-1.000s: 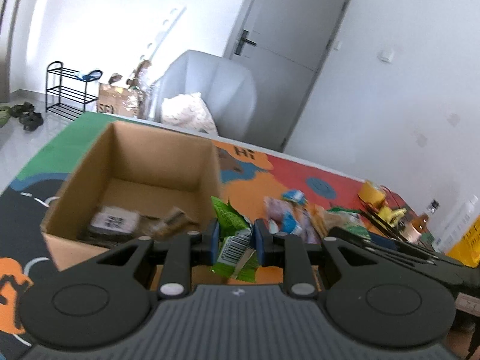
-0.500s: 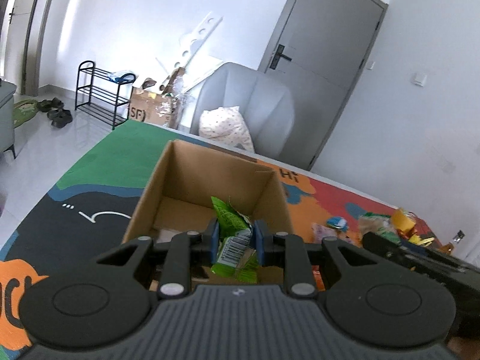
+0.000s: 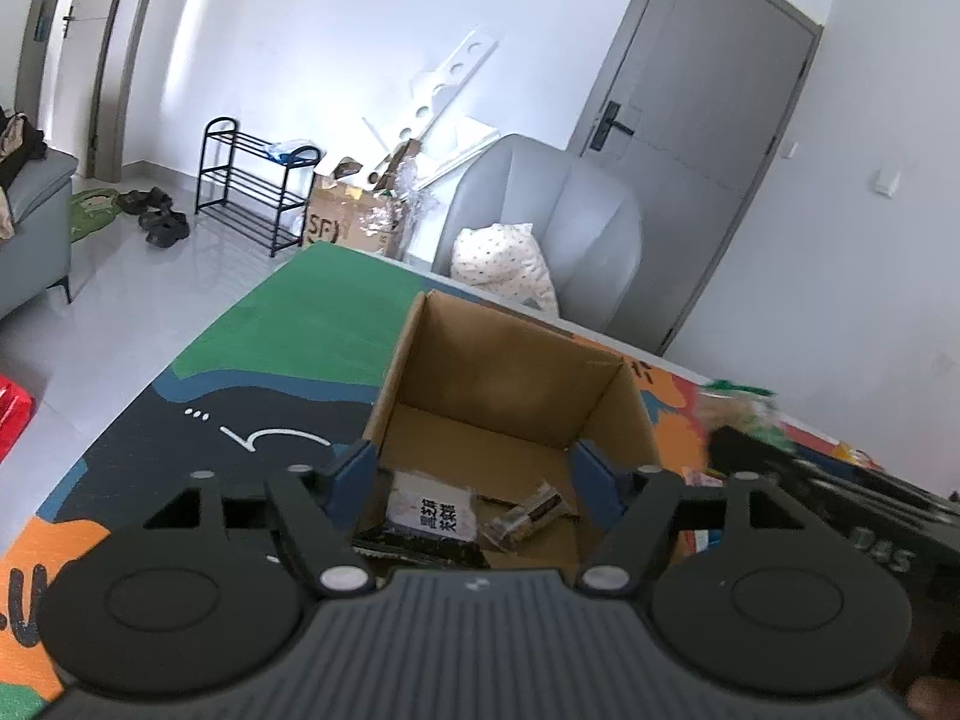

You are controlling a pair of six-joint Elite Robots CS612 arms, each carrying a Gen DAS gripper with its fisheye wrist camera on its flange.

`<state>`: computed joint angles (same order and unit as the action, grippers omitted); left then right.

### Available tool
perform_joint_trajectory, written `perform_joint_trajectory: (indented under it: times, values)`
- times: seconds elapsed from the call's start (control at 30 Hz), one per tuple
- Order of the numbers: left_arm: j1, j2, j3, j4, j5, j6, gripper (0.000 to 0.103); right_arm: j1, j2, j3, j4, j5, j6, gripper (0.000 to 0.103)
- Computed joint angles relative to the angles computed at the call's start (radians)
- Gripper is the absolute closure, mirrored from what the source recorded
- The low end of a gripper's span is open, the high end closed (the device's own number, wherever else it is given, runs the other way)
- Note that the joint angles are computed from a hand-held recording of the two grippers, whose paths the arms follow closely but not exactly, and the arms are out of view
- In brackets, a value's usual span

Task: Organize snacks
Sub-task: 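Carry both held snacks into the cardboard box and open both grippers, then withdraw both open grippers from the box back toward the snacks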

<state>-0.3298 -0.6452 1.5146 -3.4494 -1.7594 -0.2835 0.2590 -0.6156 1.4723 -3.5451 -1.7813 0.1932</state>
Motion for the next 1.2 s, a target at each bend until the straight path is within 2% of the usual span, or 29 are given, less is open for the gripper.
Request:
perform_joint_trajectory:
  times: [0.03, 0.13, 0.2, 0.4, 0.5, 0.77, 1.03, 1.2]
  values:
    - [0.002, -0.002, 0.003, -0.003, 0.002, 0.0, 0.024, 0.002, 0.005, -0.008, -0.002, 0.006, -0.004, 0.056]
    - [0.006, -0.004, 0.008, -0.024, 0.02, -0.019, 0.02, 0.002, 0.018, -0.03, -0.009, 0.035, 0.005, 0.055]
    - [0.009, -0.004, 0.006, -0.028, 0.025, -0.03, 0.018, -0.004, 0.018, -0.033, -0.001, 0.066, 0.024, 0.05]
    - [0.009, -0.005, 0.009, -0.023, 0.058, -0.032, 0.012, -0.009, 0.004, -0.003, 0.003, 0.039, 0.048, 0.048]
    - [0.006, -0.005, 0.013, -0.03, 0.057, -0.042, 0.006, -0.013, -0.007, 0.026, -0.009, 0.017, 0.068, 0.043]
    - [-0.012, -0.012, 0.028, -0.032, 0.043, -0.011, 0.005, -0.03, -0.036, 0.104, -0.029, -0.025, 0.133, 0.035]
    - [-0.036, -0.021, 0.043, -0.03, 0.04, 0.026, 0.005, -0.044, -0.067, 0.18, -0.068, -0.049, 0.169, 0.014]
    - [-0.055, -0.032, 0.063, -0.042, 0.028, 0.06, 0.005, -0.058, -0.088, 0.228, -0.085, -0.051, 0.193, 0.009]
